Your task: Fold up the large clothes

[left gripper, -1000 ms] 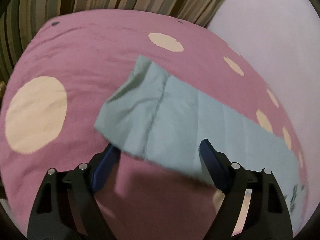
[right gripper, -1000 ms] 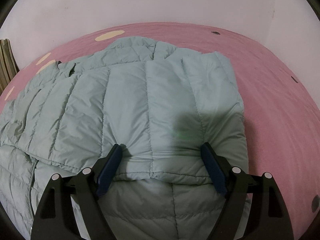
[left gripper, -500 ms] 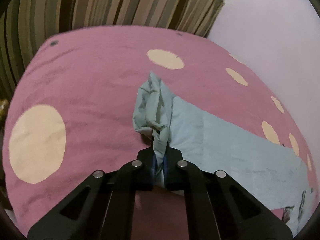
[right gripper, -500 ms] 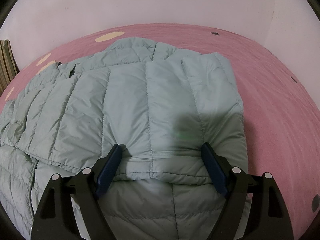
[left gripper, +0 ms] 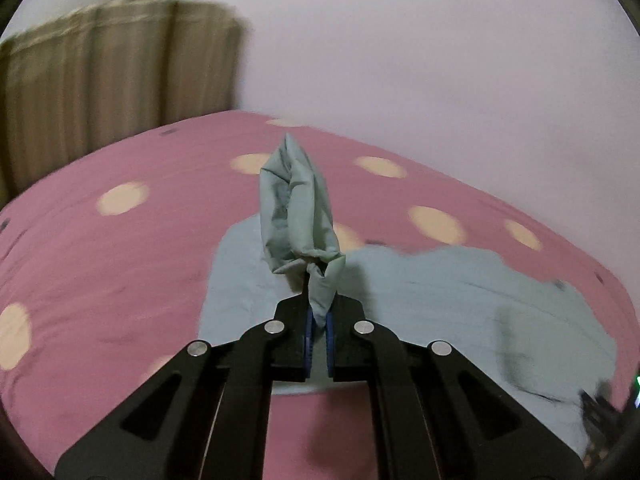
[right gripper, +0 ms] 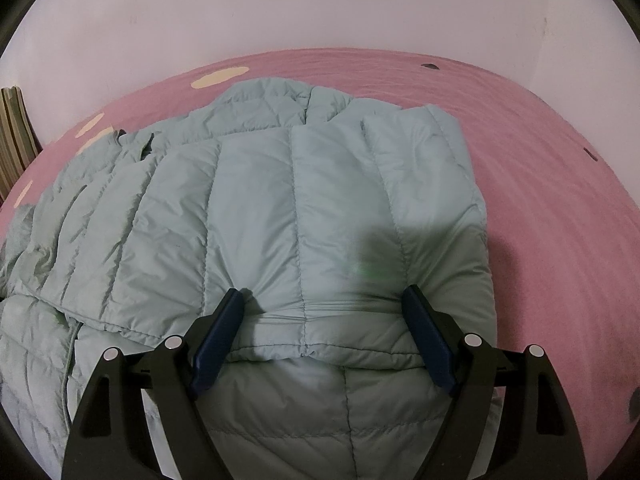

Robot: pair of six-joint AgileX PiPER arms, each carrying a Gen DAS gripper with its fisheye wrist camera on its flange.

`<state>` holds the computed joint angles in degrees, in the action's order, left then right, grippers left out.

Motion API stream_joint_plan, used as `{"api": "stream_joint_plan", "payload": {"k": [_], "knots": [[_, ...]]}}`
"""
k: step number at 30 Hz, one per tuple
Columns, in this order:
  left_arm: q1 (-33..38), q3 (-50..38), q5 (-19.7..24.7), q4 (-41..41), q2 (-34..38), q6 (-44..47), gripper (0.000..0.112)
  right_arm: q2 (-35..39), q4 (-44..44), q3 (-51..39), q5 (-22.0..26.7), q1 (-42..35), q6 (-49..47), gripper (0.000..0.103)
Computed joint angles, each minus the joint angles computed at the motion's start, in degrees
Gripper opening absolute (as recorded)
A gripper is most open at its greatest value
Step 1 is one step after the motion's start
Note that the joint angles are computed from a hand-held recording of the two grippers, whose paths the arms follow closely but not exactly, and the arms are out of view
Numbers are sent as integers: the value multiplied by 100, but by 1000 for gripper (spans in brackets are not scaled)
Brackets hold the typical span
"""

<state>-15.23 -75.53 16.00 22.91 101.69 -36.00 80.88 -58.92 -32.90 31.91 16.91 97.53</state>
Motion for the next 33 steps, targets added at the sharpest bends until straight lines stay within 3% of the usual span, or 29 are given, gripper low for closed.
{"api": "stream_joint_plan", "payload": {"k": [5, 10, 22, 24, 26, 30, 33], "knots": [[-1387, -721, 353, 585, 526, -519, 4, -63, -63, 62, -131, -57, 100, 80], [-2275, -1647, 731, 424, 1326, -336, 4, -110, -128, 115, -220, -86, 197, 80], [-3269, -4273, 2147, -1117, 3284, 1074, 8, -180, -311, 231, -402, -137, 449, 81], [-3306, -4211, 2114, -1337, 3256, 1229, 36, -174, -314, 228, -408, -142, 449, 81], [-3322, -3819, 1800, -1285, 3009, 1158, 58, -183, -321, 238, -404, -138, 460, 81], [-3321, -3032, 1318, -1070, 2405, 1036, 68, -141, -287, 196, -380, -135, 414, 81], [-3087, -2216, 925, -964, 1776, 902, 69, -189, -231, 216, -400, -157, 351, 81]]}}
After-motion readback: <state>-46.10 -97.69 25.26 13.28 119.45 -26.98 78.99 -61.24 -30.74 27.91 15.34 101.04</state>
